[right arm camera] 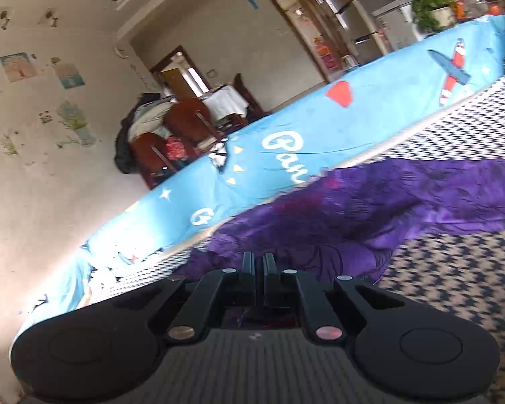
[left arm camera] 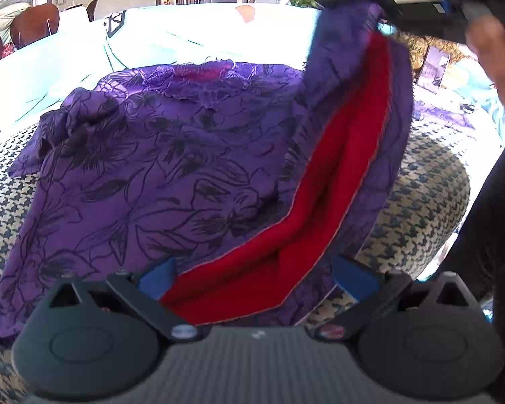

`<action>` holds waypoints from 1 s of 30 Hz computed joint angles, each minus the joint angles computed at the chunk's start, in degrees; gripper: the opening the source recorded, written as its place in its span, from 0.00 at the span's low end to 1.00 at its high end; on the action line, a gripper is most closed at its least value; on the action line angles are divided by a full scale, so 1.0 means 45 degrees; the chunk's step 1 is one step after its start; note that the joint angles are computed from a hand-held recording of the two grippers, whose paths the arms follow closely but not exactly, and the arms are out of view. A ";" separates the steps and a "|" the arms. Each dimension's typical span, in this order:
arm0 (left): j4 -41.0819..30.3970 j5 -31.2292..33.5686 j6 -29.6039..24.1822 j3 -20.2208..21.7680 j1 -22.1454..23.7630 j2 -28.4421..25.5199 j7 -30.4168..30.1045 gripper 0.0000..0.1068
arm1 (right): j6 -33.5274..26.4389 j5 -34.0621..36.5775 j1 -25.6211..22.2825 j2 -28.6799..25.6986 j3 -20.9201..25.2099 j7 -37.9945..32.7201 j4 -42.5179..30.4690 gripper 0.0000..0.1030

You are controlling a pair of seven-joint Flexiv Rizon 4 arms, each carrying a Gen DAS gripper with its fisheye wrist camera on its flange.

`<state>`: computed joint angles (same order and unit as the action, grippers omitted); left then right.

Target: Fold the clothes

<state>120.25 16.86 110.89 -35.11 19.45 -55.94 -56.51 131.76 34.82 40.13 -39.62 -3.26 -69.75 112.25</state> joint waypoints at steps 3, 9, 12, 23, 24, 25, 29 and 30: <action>-0.0073 -0.0066 -0.0019 -0.0002 -0.0021 -0.0061 -0.0070 0.96 | -0.1317 -0.0961 -0.0365 -0.0299 0.0062 0.0360 -0.0686 0.08; -0.0110 -0.0254 -0.0022 0.0174 -0.0181 -0.0002 -0.0272 0.96 | -0.1234 -0.3667 -0.2127 -0.1024 0.1604 0.1935 -0.0874 0.15; -0.0202 -0.0508 -0.0108 0.0401 -0.0416 0.0103 -0.0476 0.96 | -0.0204 -0.3436 -0.1740 -0.0865 0.1216 0.2145 -0.0252 0.32; -0.0396 -0.0589 -0.0069 0.0370 -0.0427 -0.0088 -0.0953 0.96 | -0.0765 -0.0572 0.1059 -0.0278 -0.0650 -0.0012 0.1036 0.45; -0.0386 -0.0601 -0.0019 0.0429 -0.0470 -0.0065 -0.0997 0.96 | -0.0881 -0.0698 0.1147 -0.0335 -0.0648 -0.0141 0.0986 0.46; -0.0356 -0.0609 0.0034 0.0474 -0.0492 -0.0035 -0.1057 0.96 | -0.1024 -0.0854 0.1249 -0.0395 -0.0676 -0.0293 0.0937 0.48; -0.0320 -0.0612 0.0021 0.0405 -0.0330 -0.0029 -0.1324 0.96 | -0.1906 -0.0921 0.2489 -0.0767 -0.1784 -0.1231 0.0556 0.56; -0.0299 -0.0600 -0.0006 0.0364 -0.0255 -0.0021 -0.1379 0.96 | -0.2130 -0.0859 0.2911 -0.0920 -0.2204 -0.1462 0.0437 0.57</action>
